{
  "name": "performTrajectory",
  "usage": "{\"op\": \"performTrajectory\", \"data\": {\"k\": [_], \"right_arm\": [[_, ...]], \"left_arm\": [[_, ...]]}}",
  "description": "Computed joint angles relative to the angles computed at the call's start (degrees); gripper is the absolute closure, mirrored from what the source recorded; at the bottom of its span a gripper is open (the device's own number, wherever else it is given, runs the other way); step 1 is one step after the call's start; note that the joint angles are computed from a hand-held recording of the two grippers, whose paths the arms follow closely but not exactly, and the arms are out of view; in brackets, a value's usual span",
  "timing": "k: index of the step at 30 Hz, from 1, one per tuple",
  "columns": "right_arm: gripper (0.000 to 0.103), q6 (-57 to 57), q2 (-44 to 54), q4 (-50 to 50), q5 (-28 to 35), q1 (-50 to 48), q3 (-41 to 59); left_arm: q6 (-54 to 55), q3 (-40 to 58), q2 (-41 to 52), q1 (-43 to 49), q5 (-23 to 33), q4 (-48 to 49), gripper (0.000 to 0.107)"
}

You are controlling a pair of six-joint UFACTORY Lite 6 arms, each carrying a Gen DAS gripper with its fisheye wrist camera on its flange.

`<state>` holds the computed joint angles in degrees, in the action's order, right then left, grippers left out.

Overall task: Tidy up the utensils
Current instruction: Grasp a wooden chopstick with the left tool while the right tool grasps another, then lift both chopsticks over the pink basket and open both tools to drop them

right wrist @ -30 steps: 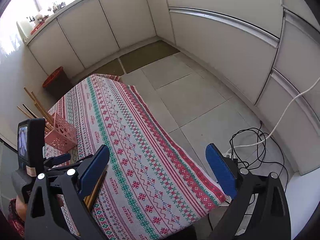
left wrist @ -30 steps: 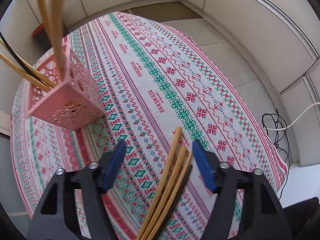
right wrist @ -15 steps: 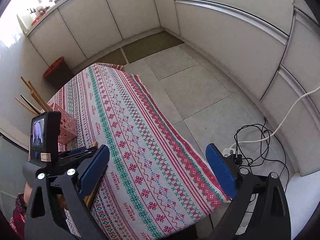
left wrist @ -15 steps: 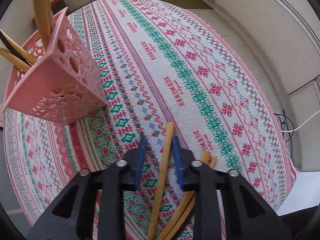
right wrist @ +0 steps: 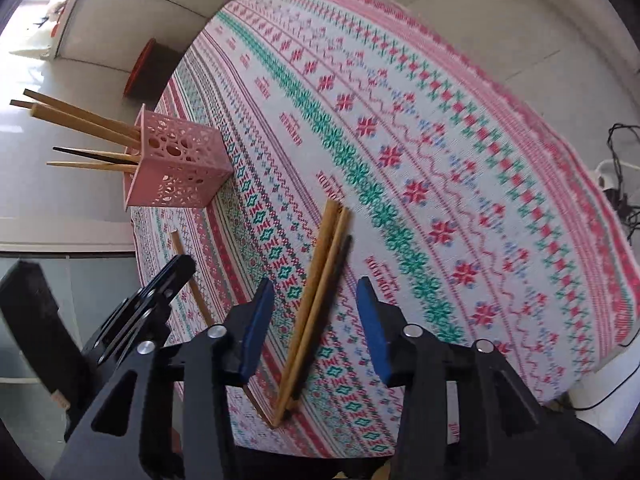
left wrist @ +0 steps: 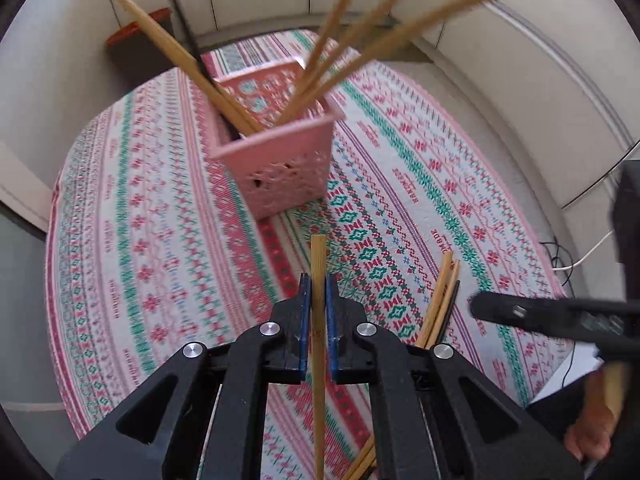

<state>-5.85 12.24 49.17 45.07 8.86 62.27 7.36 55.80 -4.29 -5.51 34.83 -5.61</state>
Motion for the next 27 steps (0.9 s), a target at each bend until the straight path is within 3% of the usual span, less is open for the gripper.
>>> {"op": "performTrajectory", "data": {"k": [4,18,25,27], "right_arm": [[0.067,0.60,2.66,2.68,-1.97,2.82,2.31],[0.068,17.55,17.71,-13.73,-3.33,9.63,18.82],[0.065,30.77,26.65,-28.62,-1.05,15.10,33.32],[0.074,35.23,26.93,-34.73,-1.75,17.44,33.91]], "left_arm": [[5.39,-1.21,-3.99,3.96,1.51,-4.11,0.100],[14.04,1.03,-4.39,11.88,3.19,-11.47,0.100],[14.71,0.78,-7.43,14.51,3.30,-11.80,0.100],[14.78,0.67,-8.62,14.88,3.28,-11.67,0.100]]}}
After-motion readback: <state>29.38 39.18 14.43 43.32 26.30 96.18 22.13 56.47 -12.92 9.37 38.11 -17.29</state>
